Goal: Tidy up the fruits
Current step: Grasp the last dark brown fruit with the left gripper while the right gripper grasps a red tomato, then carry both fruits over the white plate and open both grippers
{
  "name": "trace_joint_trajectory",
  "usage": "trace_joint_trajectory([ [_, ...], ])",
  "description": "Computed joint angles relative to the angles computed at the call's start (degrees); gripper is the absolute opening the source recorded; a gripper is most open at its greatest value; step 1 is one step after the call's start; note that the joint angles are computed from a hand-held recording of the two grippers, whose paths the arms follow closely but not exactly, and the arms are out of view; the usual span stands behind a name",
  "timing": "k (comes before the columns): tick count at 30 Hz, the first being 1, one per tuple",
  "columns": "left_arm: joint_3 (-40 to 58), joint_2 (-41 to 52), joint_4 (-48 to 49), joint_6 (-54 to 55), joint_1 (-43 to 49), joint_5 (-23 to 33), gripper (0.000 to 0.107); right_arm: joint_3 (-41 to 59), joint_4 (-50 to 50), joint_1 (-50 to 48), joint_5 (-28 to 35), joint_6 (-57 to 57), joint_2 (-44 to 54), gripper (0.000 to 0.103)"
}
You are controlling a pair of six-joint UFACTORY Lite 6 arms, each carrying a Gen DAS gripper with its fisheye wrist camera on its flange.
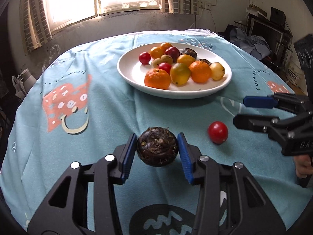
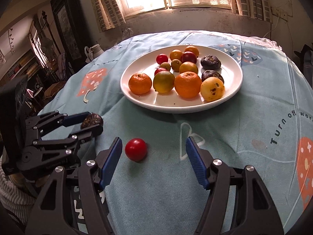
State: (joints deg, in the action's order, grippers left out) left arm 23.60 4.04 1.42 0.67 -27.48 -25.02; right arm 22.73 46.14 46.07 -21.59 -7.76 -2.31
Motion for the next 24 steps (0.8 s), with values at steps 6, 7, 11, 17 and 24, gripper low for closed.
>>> trace_joint_trajectory([
  [6,0.23,-1.57,9.68,-9.31,5.53,0.5,0.044,7.85,14.0,5.61,-1.59,-14.91,10.22,0.053],
  [7,0.26,-1.41,9.71,-9.25,5.57,0.46,0.044,8.77,14.03,5.48,-1.29,-15.13,11.54,0.051],
  [11,0.72,-0.49,9.63,-8.97,5.24,0.53,0.044,10.48,11.1,4.6,-0.52,-12.65,14.81,0.03],
  [17,1.47,0.44,7.56,-7.75,4.47,0.82,0.044,3.06,18.8,4.85,-3.14,-18.69,0.58,0.027],
  [24,14.42,-0.55,0.1,-2.03,1.5,10.51,0.044,-0.87,40.05,-10.22,1.36,-46.36,-25.63,0.027],
])
